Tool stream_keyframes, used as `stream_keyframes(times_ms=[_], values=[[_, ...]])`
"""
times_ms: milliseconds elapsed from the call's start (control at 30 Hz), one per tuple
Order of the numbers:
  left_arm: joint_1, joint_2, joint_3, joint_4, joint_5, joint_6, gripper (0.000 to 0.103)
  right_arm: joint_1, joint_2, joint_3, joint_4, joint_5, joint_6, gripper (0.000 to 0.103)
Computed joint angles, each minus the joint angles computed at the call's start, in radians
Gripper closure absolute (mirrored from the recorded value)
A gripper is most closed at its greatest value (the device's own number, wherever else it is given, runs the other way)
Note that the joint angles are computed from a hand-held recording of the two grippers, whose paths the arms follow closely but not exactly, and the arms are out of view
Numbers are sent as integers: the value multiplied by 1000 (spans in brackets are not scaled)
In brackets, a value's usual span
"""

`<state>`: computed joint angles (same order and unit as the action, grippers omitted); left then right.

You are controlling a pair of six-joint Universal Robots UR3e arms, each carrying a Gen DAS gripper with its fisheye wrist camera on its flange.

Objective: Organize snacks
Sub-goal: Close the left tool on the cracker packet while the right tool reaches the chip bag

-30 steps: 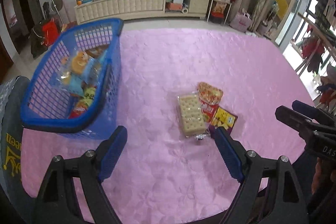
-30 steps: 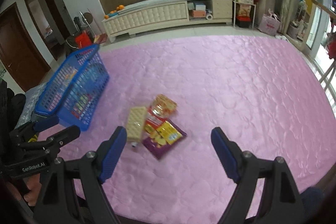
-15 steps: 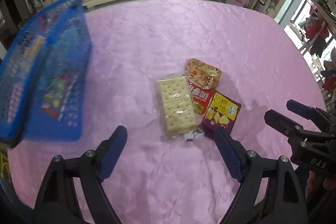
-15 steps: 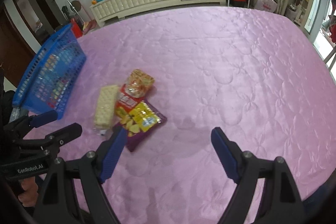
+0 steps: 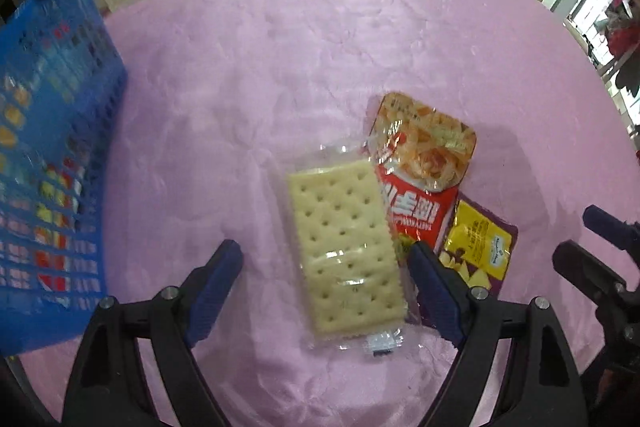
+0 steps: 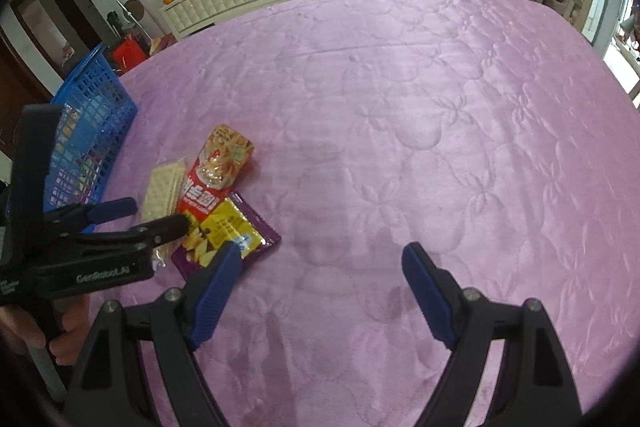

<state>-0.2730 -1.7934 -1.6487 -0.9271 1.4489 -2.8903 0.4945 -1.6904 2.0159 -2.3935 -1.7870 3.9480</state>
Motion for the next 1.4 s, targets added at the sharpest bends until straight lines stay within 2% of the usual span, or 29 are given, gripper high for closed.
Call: stream_keyframes(times_ms=[133, 200, 333, 500, 600, 767, 867, 1067, 1233, 1300, 1400], values=[[-15, 36, -46, 34, -18, 40, 55, 8, -8, -9, 29, -6, 12, 17], [-26, 56, -62, 31, -15, 57, 58, 9, -18, -6, 39, -3, 15, 17], [-16, 124, -136, 53, -19, 72, 59, -5, -40, 23, 12, 53, 29, 17], [47, 264, -242, 35, -57, 89, 59, 35, -8, -24, 48, 40, 59, 17], [99, 377, -329, 43, -78, 124, 59, 12, -11, 21, -36, 112, 77, 17], [190, 503, -427, 43, -115, 182, 59, 9, 60, -14, -50, 150, 108, 17], [228, 521, -436, 37, -135, 191, 59, 11, 101, -67, -40, 159, 113, 17], [307, 573, -466, 18, -187, 230, 59, 23, 221, -258, 110, 129, 106, 16], [334, 561, -493, 64, -202, 244, 59, 33, 306, -372, 176, 90, 124, 16], [315, 524, -493, 105, -200, 226, 59, 44, 354, -448, 236, 69, 131, 16], [339, 535, -504, 92, -227, 245, 59, 68, 450, -605, 373, 23, 126, 16]])
